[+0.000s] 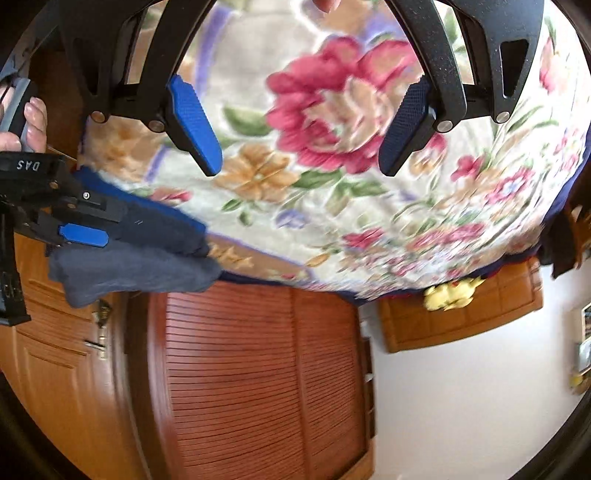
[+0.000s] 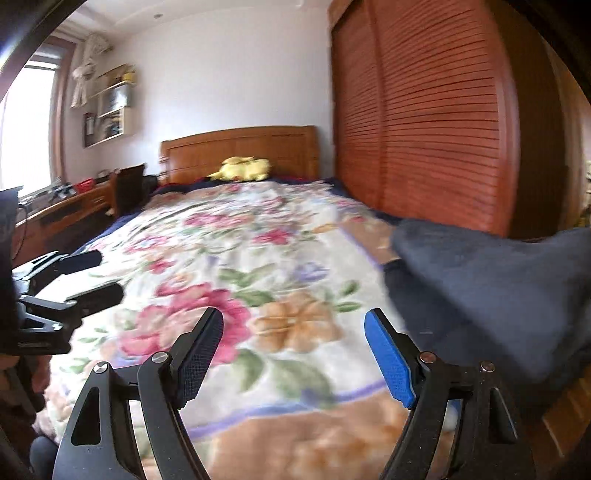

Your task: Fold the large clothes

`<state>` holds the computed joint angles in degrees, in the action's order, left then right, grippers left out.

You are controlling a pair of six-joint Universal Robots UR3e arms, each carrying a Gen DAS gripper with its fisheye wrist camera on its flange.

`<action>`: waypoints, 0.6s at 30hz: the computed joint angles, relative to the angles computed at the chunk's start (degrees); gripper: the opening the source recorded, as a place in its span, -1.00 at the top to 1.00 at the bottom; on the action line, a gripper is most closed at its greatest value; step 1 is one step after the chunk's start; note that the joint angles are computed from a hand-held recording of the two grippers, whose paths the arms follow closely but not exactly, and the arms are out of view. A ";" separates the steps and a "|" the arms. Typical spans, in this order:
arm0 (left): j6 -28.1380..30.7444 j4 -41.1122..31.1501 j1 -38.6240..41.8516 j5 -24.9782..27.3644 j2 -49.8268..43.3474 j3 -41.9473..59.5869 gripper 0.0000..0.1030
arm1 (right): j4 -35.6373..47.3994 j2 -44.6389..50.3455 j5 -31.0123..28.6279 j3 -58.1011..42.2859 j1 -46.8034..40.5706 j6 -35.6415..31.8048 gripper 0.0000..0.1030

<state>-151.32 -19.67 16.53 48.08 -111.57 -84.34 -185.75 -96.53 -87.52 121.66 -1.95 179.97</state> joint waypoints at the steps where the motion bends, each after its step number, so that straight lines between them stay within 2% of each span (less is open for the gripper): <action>1: -0.31 1.13 0.80 0.47 -0.38 -0.63 -0.69 | -0.70 1.76 -0.91 -1.03 1.28 0.03 -0.56; 13: -7.04 17.87 10.33 1.00 -1.27 -11.15 -0.69 | -6.86 20.98 1.31 -14.99 6.26 1.21 -0.56; 18: -10.26 24.31 14.02 1.85 -2.14 -14.48 -0.69 | -12.82 25.53 3.97 -16.08 6.33 2.05 -0.56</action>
